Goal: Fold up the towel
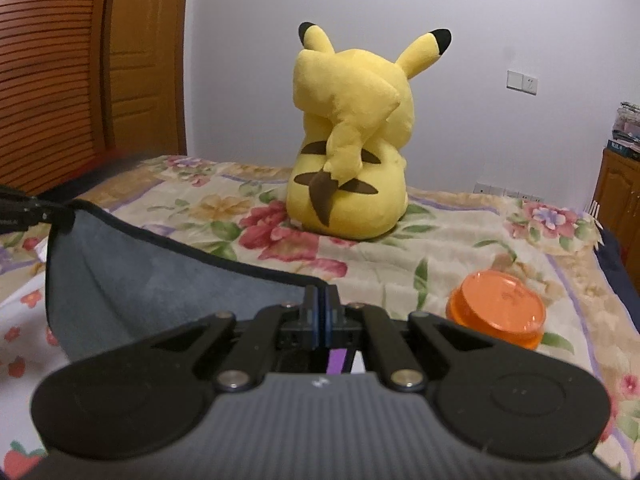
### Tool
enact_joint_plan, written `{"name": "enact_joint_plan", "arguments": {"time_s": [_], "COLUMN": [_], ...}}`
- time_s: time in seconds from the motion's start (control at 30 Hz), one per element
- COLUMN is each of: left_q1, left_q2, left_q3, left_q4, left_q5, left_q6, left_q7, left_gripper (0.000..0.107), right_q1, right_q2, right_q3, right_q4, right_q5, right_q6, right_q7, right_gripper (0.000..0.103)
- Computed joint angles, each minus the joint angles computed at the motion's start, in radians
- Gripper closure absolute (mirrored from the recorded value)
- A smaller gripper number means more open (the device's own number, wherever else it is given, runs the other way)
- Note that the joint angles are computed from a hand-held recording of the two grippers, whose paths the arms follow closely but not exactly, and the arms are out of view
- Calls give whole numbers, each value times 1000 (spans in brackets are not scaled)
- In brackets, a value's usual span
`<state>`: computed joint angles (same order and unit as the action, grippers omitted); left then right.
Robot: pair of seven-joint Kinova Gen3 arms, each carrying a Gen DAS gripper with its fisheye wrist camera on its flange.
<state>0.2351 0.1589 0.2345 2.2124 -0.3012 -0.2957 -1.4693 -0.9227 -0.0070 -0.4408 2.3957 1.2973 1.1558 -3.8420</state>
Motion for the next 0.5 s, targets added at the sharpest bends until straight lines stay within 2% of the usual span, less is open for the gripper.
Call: {"name": "enact_joint_plan", "arguments": {"time_s": [0.27,0.5], "left_q1": [85,134], "left_q2": [98,180], "left_q3": [-62,-95], "left_q4": [-69,-117], "left_q5": [151,241], "left_q6": [-18,-33], "left_q7": [-130,-216], "left_gripper": [102,102], "right_q1": [47,87], "right_q2": [62,126], "right_q3": [51,86], "right_q4": [18,35], "right_q5": [104,184], "right_q6": [-35,-73], "right_q7": [-45,-101], "right_gripper": [99,99]}}
